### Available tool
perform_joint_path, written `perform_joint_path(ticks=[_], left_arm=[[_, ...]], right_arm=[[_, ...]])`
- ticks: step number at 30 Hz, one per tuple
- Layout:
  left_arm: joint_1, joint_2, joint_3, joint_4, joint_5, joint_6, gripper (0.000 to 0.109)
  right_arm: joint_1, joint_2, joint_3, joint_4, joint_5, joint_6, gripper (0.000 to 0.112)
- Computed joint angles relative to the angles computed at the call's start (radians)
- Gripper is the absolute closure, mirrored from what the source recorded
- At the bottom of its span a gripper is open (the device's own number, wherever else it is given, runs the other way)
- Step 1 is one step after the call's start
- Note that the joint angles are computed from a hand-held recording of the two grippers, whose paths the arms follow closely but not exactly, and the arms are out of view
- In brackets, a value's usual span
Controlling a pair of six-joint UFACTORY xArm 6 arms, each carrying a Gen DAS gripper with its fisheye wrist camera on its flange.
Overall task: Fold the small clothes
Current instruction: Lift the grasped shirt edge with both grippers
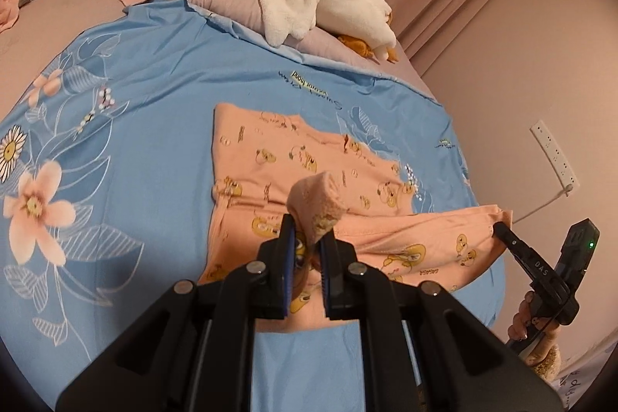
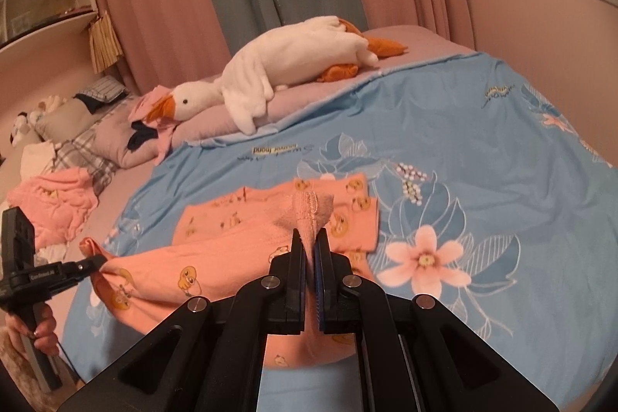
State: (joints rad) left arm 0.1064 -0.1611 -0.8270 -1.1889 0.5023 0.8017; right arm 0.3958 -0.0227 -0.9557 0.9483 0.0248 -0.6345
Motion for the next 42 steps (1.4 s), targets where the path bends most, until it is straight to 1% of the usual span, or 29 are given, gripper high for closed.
perform_joint_path(ticks=[1,2,6,9,10,11,12,13,15,16,18,22,25,29,31,32,35,37,40,42], left_arm=[[0.003,0.011,-0.013,-0.001,0.003,-0.002,0.098],[0.007,0.027,-0.033,-0.002,0.007,-0.006,0.098],[0.011,0.092,-0.112,0.001,0.012,-0.029,0.098],[0.010,0.163,-0.186,0.041,0.008,-0.072,0.098],[0.012,0.184,-0.208,0.049,0.010,-0.084,0.098],[0.016,0.221,-0.247,0.063,0.017,-0.101,0.098],[0.017,0.246,-0.273,0.077,0.020,-0.118,0.098],[0.019,0.282,-0.310,0.098,0.023,-0.143,0.098],[0.023,0.342,-0.372,0.130,0.034,-0.183,0.098],[0.025,0.372,-0.405,0.142,0.041,-0.201,0.098],[0.031,0.442,-0.481,0.170,0.059,-0.239,0.098],[0.034,0.568,-0.620,0.245,0.078,-0.315,0.098],[0.037,0.669,-0.733,0.307,0.097,-0.379,0.098],[0.045,0.794,-0.876,0.360,0.145,-0.450,0.098],[0.045,0.829,-0.914,0.381,0.154,-0.466,0.098],[0.046,0.846,-0.930,0.386,0.158,-0.472,0.097],[0.051,0.884,-0.970,0.407,0.184,-0.502,0.097],[0.054,0.896,-0.983,0.410,0.191,-0.504,0.096],[0.059,0.894,-0.983,0.412,0.196,-0.498,0.091],[0.064,0.880,-0.968,0.401,0.193,-0.484,0.090]], right_arm=[[-0.001,0.009,-0.013,0.017,-0.002,-0.015,0.107],[-0.003,0.020,-0.026,0.003,-0.004,-0.003,0.107],[-0.018,0.072,-0.081,-0.106,-0.006,0.079,0.107],[-0.034,0.124,-0.137,-0.175,0.011,0.139,0.107],[-0.041,0.147,-0.160,-0.224,0.015,0.184,0.107],[-0.046,0.164,-0.176,-0.243,0.018,0.197,0.107],[-0.055,0.190,-0.202,-0.304,0.026,0.250,0.107],[-0.063,0.219,-0.234,-0.356,0.038,0.296,0.107],[-0.073,0.266,-0.286,-0.392,0.063,0.328,0.107],[-0.082,0.305,-0.330,-0.447,0.083,0.383,0.107],[-0.094,0.359,-0.391,-0.511,0.108,0.439,0.107],[-0.111,0.475,-0.527,-0.609,0.163,0.521,0.107],[-0.124,0.577,-0.658,-0.665,0.236,0.580,0.107],[-0.135,0.699,-0.813,-0.785,0.312,0.679,0.107],[-0.137,0.758,-0.887,-0.800,0.359,0.697,0.107],[-0.138,0.782,-0.908,-0.837,0.345,0.742,0.107],[-0.139,0.835,-0.976,-0.885,0.389,0.779,0.107],[-0.141,0.852,-0.997,-0.885,0.402,0.780,0.107],[-0.143,0.860,-1.007,-0.877,0.411,0.776,0.107],[-0.145,0.863,-1.014,-0.883,0.414,0.776,0.107]])
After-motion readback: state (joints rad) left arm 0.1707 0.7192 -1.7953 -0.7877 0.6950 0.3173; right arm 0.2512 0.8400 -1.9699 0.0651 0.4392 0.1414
